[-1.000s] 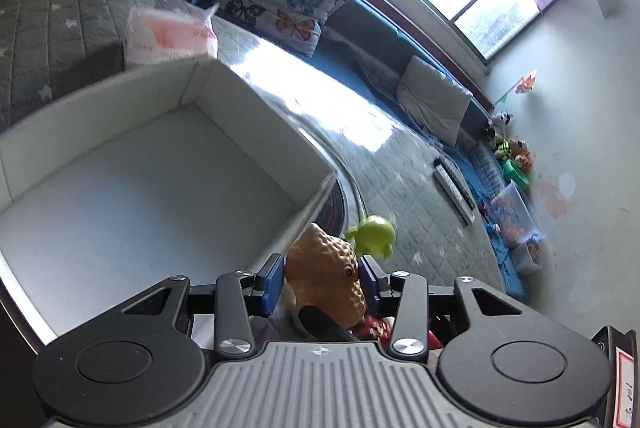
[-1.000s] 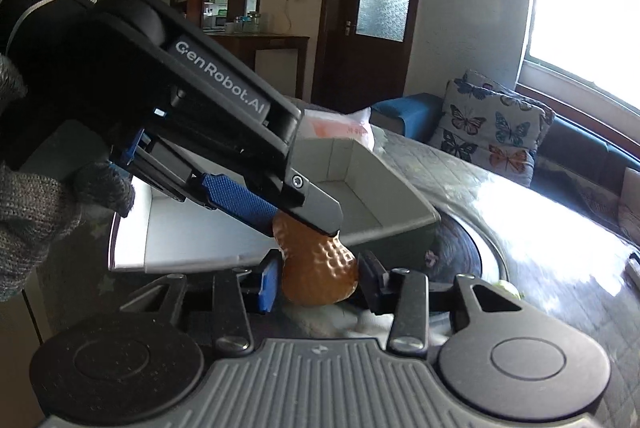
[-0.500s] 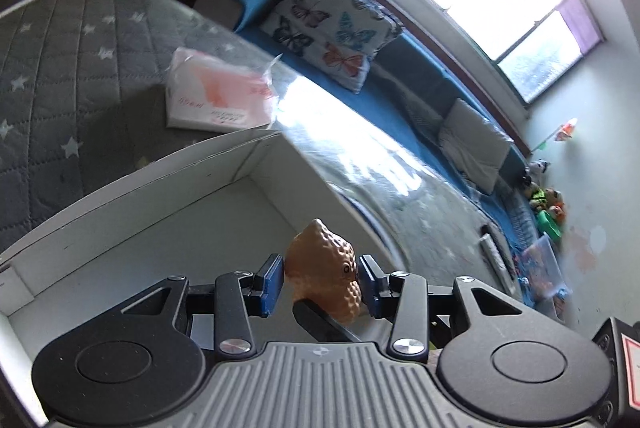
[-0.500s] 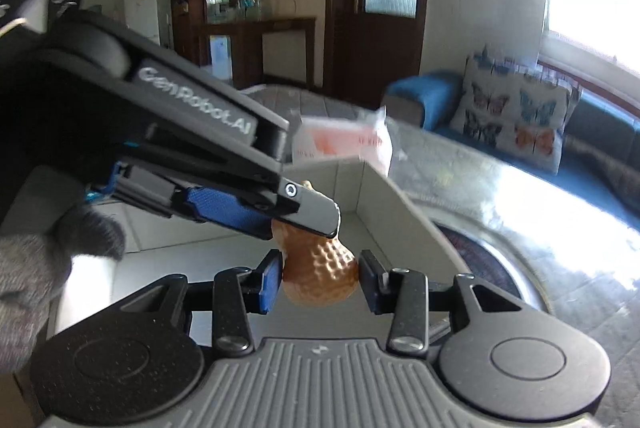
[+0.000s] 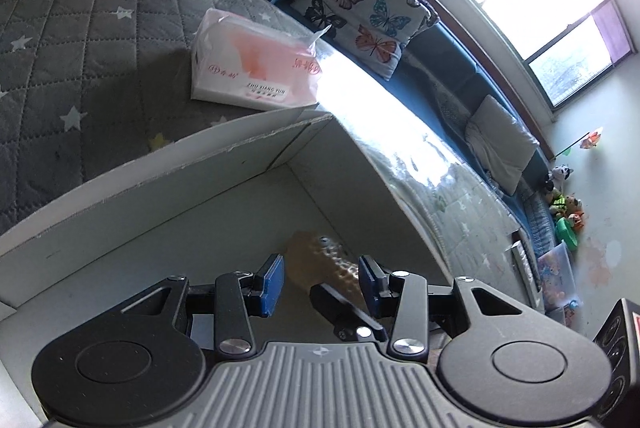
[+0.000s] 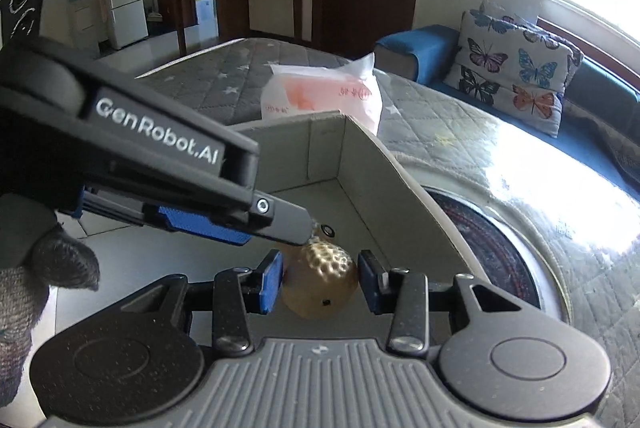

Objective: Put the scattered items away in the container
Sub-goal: 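Open the left gripper to drop the peanut toy inside the box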

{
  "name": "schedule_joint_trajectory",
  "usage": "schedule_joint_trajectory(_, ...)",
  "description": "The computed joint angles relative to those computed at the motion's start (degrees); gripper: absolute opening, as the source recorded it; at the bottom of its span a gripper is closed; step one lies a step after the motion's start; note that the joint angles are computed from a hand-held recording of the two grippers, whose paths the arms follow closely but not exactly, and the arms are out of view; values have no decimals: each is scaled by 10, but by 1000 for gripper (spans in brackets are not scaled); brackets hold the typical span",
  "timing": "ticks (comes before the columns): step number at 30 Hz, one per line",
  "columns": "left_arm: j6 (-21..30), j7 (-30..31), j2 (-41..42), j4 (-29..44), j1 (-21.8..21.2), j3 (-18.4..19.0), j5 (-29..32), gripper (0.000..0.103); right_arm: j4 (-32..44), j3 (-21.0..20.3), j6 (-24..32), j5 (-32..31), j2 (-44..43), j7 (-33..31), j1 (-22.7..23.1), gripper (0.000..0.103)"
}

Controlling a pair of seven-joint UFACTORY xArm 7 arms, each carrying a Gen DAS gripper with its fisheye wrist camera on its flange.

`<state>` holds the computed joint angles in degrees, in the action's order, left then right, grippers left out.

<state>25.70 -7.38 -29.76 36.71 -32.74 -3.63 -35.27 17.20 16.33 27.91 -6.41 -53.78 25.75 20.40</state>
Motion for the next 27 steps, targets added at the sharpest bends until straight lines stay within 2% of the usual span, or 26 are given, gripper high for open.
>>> schedule_joint_trajectory(7, -1, -14, -8, -10, 3, -14, 18, 43, 4, 0, -3, -4, 16, 3, -9, 42)
schedule_joint_trajectory(14, -1, -51, -54, -26, 10, -32, 63, 43, -9, 1, 24, -4, -50, 7, -1, 43)
schedule_joint_trajectory(17, 3, -69, -84, -36, 9, -40, 84, 43, -17, 3, 55, 0, -103, 8, 13, 49)
schedule_joint_trajectory(21, 10, -99, -128, -53, 0, -56, 109, 43, -29, 10, 105, 7, -181, 13, 31, 50)
schedule_joint_trajectory(25, 20, -125, -169, -68, -17, -71, 129, 43, -40, 28, 182, 19, -281, 26, 61, 57)
schedule_joint_trajectory(27, 25, -139, -189, -75, -26, -80, 137, 43, -43, 37, 224, 23, -330, 31, 73, 58)
